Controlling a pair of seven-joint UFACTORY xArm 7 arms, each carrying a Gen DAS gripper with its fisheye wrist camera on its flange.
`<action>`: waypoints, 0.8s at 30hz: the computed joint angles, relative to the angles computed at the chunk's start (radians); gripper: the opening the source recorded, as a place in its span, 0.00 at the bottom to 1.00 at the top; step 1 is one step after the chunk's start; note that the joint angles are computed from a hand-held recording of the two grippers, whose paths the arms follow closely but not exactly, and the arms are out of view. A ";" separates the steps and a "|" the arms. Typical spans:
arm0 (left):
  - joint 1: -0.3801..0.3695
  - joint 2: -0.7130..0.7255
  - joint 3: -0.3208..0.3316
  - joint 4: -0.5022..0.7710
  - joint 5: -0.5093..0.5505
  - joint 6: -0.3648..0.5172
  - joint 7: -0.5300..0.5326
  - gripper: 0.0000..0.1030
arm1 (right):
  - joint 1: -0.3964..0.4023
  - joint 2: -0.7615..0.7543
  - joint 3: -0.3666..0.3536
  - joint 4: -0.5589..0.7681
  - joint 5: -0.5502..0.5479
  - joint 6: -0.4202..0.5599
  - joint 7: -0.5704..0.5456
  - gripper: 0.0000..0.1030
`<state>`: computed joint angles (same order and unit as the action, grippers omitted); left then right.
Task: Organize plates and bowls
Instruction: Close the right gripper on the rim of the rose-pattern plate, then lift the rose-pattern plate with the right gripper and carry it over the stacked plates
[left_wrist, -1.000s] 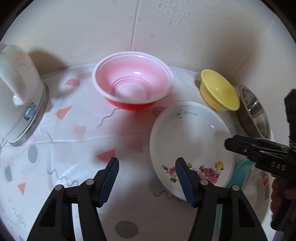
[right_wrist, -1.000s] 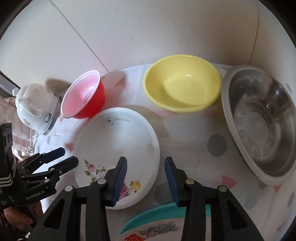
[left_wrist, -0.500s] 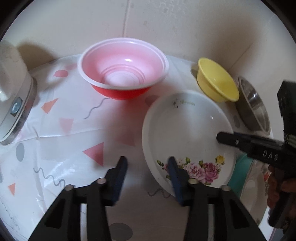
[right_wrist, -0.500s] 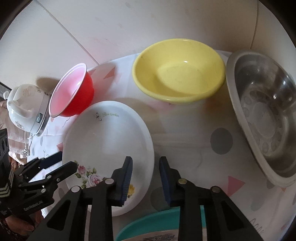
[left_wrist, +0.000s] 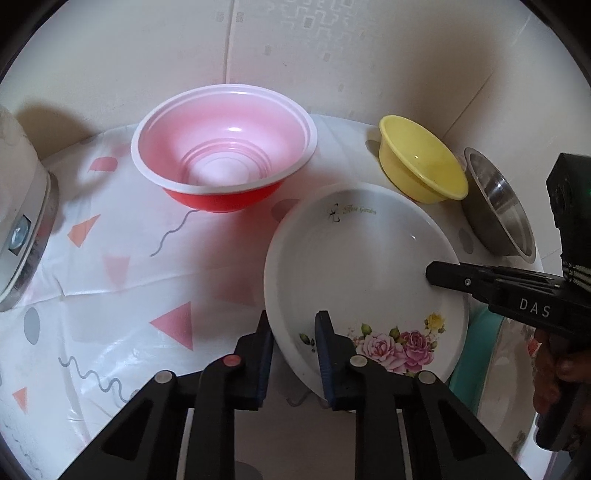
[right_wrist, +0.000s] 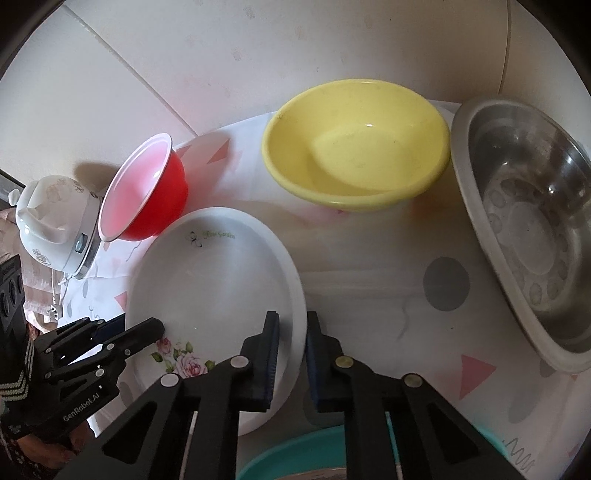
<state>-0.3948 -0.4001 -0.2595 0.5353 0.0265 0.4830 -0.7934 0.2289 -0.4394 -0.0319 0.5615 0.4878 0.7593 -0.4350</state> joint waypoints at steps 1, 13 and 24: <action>-0.001 -0.001 0.000 0.001 0.001 0.005 0.002 0.21 | -0.001 -0.009 0.002 -0.004 -0.002 0.001 0.002 0.12; -0.034 -0.063 0.016 -0.057 -0.071 -0.026 0.011 0.22 | 0.002 -0.071 -0.007 -0.020 0.002 0.042 0.037 0.10; -0.040 -0.139 -0.003 -0.068 -0.065 -0.003 -0.008 0.22 | 0.000 -0.148 -0.019 -0.033 0.001 0.070 0.061 0.09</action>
